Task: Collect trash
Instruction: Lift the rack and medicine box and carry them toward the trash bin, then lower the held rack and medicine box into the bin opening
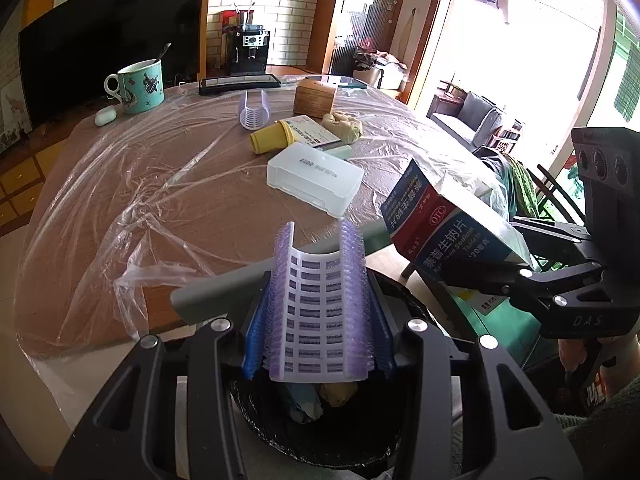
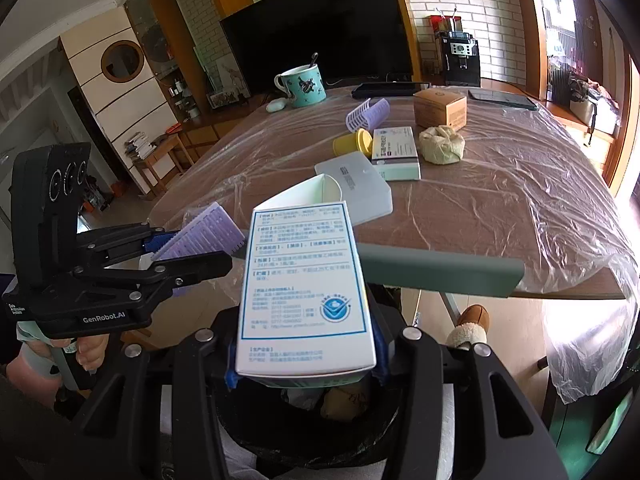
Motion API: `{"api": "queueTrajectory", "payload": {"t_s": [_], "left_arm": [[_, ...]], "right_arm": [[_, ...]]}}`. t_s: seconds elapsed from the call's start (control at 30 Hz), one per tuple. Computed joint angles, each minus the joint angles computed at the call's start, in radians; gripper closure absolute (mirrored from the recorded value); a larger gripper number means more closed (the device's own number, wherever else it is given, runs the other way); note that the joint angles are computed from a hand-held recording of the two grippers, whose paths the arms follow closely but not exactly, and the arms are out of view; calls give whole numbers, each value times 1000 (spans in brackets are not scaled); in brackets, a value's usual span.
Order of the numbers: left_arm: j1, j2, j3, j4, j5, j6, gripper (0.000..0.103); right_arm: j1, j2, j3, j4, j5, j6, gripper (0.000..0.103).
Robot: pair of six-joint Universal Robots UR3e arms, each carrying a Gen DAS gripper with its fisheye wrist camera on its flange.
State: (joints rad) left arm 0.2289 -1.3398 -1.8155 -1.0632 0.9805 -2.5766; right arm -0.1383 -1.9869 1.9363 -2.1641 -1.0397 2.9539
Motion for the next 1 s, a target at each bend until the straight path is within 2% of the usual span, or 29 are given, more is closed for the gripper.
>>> {"api": "queueTrajectory", "payload": {"t_s": [0.4, 1.0], "left_arm": [[-4, 38, -48, -50, 29, 50, 59], [-40, -3, -122, 26, 116, 57, 59]], "right_arm": [[-10, -30, 40, 63, -9, -38, 56], [23, 19, 87, 32, -60, -38, 56]]}}
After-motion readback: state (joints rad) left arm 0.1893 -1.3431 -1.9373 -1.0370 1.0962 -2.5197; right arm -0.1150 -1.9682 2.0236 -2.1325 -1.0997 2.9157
